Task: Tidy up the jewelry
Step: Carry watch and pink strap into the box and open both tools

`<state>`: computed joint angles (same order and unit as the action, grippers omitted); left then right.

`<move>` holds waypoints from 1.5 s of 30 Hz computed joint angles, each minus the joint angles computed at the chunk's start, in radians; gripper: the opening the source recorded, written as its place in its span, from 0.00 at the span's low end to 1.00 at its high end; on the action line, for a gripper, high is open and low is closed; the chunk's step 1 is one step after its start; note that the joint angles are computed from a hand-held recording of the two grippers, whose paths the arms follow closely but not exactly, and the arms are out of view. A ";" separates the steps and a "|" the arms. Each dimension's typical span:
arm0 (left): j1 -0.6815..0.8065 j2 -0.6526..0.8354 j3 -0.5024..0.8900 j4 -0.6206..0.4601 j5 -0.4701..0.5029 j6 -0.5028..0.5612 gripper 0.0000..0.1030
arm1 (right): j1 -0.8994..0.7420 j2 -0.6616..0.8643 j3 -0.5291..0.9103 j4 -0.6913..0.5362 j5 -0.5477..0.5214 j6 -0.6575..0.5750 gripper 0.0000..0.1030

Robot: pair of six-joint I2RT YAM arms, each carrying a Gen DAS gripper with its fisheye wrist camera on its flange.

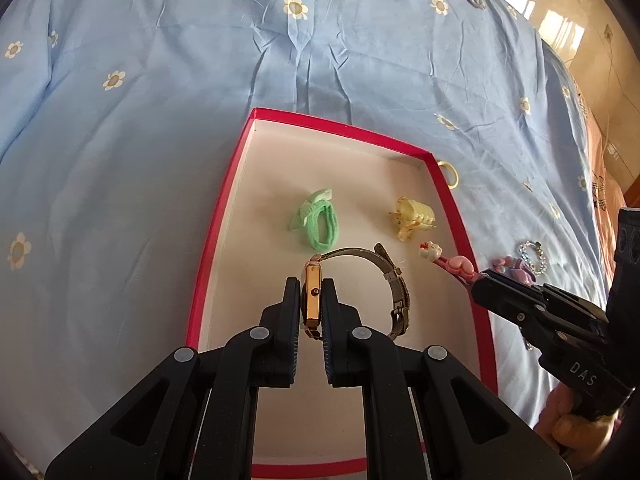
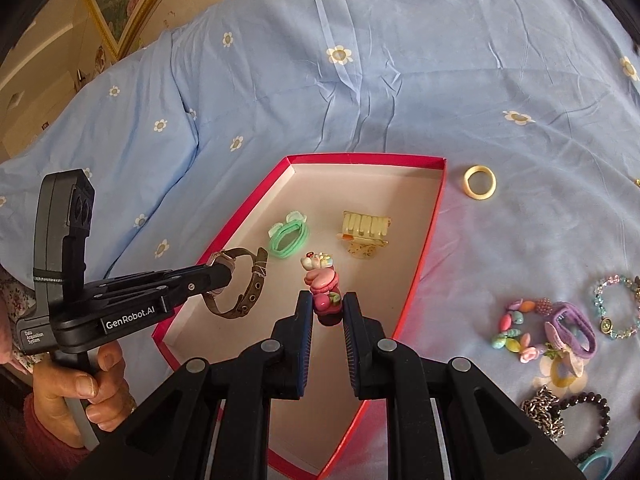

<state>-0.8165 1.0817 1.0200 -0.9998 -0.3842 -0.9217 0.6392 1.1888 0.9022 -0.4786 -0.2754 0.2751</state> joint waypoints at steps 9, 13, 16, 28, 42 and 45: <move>0.105 0.003 -0.049 0.047 0.052 0.081 0.08 | 0.035 0.099 0.009 0.061 0.039 0.019 0.14; 0.136 0.021 -0.052 0.062 0.067 0.106 0.08 | 0.041 0.131 0.019 0.076 0.050 0.022 0.14; 0.155 0.042 -0.053 0.074 0.075 0.125 0.08 | 0.045 0.164 0.038 0.079 0.058 0.016 0.14; 0.141 0.093 -0.027 0.064 0.046 0.141 0.12 | 0.059 0.218 0.063 0.067 0.064 -0.015 0.16; 0.056 0.040 0.009 0.003 -0.009 0.046 0.30 | 0.027 0.130 0.037 0.039 0.007 -0.006 0.21; 0.006 0.032 0.024 -0.008 -0.023 0.004 0.31 | 0.004 0.056 0.014 0.011 -0.003 -0.009 0.24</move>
